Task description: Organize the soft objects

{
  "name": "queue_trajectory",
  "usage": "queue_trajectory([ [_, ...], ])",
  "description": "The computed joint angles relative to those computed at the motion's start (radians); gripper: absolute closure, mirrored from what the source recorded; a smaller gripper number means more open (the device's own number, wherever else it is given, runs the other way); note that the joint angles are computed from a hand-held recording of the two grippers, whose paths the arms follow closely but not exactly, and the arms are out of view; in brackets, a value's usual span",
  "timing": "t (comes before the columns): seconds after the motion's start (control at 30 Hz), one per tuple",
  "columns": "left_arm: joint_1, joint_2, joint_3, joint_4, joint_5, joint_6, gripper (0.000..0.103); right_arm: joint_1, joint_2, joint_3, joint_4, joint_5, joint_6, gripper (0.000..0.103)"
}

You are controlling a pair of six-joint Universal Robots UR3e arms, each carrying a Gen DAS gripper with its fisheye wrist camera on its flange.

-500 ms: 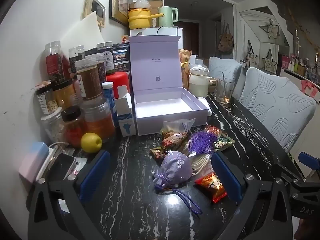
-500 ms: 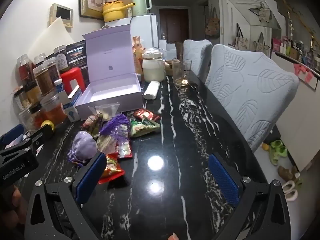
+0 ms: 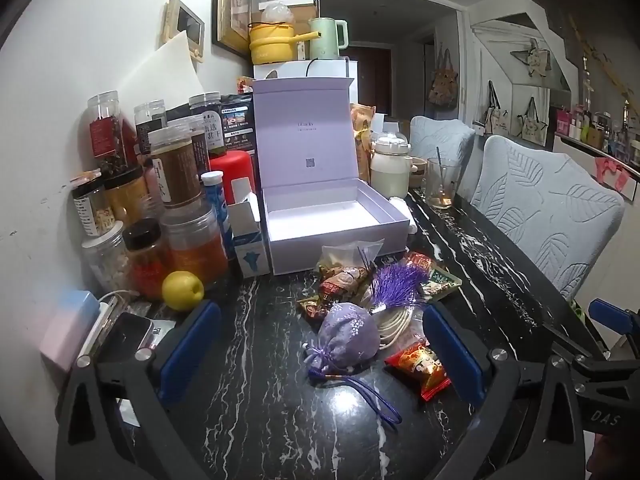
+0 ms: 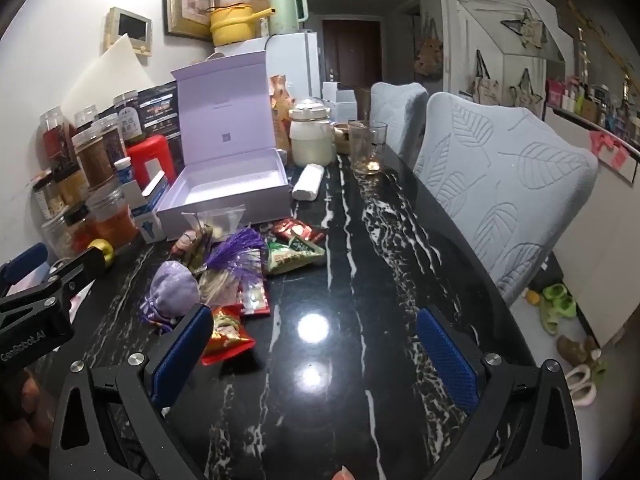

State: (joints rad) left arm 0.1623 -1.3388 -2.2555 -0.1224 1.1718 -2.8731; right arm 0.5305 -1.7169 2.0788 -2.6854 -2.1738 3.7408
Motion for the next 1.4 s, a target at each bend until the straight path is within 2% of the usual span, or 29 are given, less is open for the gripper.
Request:
queue_trajectory([
  [0.77, 0.021, 0.045, -0.022, -0.030, -0.037, 0.025, 0.000, 0.016, 0.004, -0.010, 0.005, -0.007, -0.001, 0.000],
  [1.13, 0.053, 0.096, -0.022, -0.106, -0.083, 0.045, 0.000, 0.021, 0.007, -0.020, 0.009, -0.009, 0.000, 0.000],
  [1.4, 0.045, 0.100, -0.022, -0.099, -0.065, 0.042, 0.000, 0.028, 0.003, -0.023, 0.015, -0.015, 0.002, 0.000],
])
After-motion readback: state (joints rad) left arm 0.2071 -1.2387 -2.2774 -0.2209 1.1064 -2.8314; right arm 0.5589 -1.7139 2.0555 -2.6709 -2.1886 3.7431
